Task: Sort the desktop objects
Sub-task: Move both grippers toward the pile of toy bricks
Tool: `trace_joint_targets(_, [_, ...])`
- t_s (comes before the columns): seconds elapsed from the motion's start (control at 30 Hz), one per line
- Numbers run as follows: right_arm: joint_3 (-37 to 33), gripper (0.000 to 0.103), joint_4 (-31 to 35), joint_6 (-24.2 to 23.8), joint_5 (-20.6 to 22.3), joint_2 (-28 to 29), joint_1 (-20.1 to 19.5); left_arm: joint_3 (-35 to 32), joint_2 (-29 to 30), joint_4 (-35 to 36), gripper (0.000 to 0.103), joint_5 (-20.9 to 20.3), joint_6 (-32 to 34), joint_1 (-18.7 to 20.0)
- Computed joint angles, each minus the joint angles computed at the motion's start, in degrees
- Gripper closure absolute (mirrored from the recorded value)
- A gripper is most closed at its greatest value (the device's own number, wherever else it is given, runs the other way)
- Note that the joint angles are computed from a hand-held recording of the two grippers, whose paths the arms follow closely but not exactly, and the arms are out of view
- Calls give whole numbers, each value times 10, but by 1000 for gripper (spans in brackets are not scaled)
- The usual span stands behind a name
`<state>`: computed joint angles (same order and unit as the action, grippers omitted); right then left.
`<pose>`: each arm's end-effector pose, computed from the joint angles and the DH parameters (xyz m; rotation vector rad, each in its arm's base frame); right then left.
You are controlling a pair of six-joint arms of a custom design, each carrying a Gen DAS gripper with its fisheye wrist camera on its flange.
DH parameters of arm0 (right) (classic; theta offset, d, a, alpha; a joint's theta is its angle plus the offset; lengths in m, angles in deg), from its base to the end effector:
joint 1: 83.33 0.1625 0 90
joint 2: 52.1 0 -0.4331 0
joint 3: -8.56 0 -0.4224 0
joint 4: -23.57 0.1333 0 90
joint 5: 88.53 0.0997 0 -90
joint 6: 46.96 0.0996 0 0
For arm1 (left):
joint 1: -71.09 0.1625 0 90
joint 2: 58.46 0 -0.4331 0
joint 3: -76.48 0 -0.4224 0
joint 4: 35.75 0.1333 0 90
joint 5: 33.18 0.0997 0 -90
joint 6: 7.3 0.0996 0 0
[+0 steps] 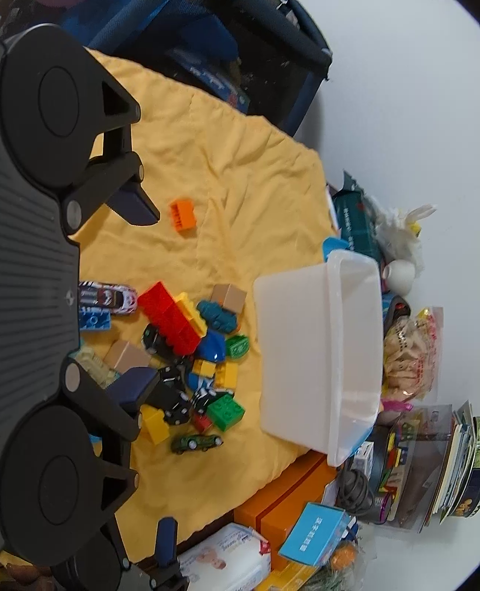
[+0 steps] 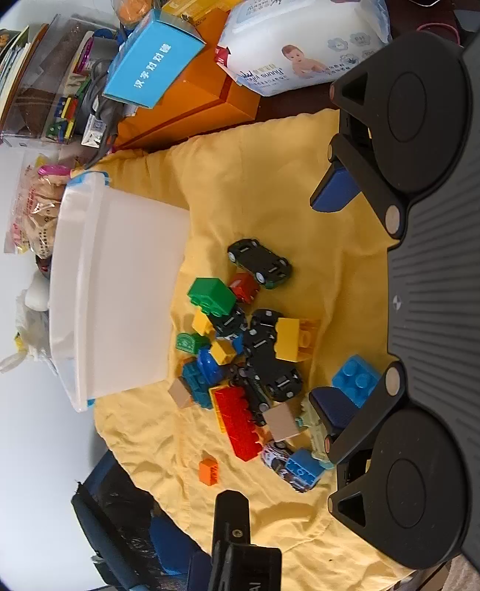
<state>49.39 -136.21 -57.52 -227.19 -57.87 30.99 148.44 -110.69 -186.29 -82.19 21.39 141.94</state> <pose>0.4224 -0.7925 -0.0339 0.3700 -2.2362 0.8181 -0.0707 -0.8091 0.3705 0.6317 2.2025 -0.7708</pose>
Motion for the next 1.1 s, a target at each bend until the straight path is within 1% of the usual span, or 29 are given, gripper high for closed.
trace_joint_targets(0.03, [2,0,4,0,2,-2,0,-1,-2,11,16,-4,-5,0])
trace_joint_targets(0.13, [10,0,12,-4,4,-7,1,1,-1,17,16,3,-6,-1])
trace_joint_targets(0.27, [25,0,35,20,16,-19,-2,-13,3,51,16,16,-44,0])
trace_joint_targets(0.33, [23,0,45,26,6,-17,-1,-17,3,62,16,25,-69,1])
trace_joint_targets(0.37, [15,0,57,25,-6,-12,0,-20,1,74,16,20,-85,3])
trace_joint_targets(0.4, [11,0,66,23,-14,-10,1,-21,-5,90,18,2,-104,7])
trace_joint_targets(0.43, [10,0,73,21,-21,-8,3,-21,-13,106,18,-35,-123,14])
trace_joint_targets(0.47, [15,0,76,19,-22,-11,4,-23,-23,123,18,-93,-150,24])
trace_joint_targets(0.5, [29,0,69,11,-14,-19,4,-28,-29,137,18,-137,-175,33])
trace_joint_targets(0.53, [53,0,56,0,4,-32,3,-27,-33,141,18,-157,-186,38])
trace_joint_targets(0.57, [76,0,46,-6,23,-45,2,-20,-35,131,18,-153,-180,37])
trace_joint_targets(0.6, [95,0,42,-7,40,-56,1,-13,-36,120,18,-128,-169,32])
trace_joint_targets(0.63, [106,0,46,-7,51,-64,0,-9,-35,118,18,-111,-154,28])
trace_joint_targets(0.7, [111,1,58,-5,58,-68,-2,0,-37,112,18,-98,-120,24])
trace_joint_targets(0.77, [119,8,72,-3,72,-75,-4,12,-39,97,19,-81,-85,20])
trace_joint_targets(0.8, [122,11,78,-1,75,-77,-6,17,-38,90,21,-64,-66,17])
trace_joint_targets(0.87, [121,25,86,-4,75,-77,-7,24,-39,84,24,-46,-39,14])
trace_joint_targets(0.93, [126,35,83,-5,73,-80,-7,35,-47,88,30,-54,-15,14])
trace_joint_targets(0.97, [131,37,79,-5,76,-83,-8,40,-51,90,37,-63,-1,14])
trace_joint_targets(1.0, [136,38,74,-6,86,-87,-9,45,-55,93,40,-69,16,14])
trace_joint_targets(1.03, [137,41,73,-7,98,-90,-11,48,-56,95,40,-71,31,14])
trace_joint_targets(1.1, [144,44,63,-7,143,-96,-16,58,-64,98,46,-67,47,14])
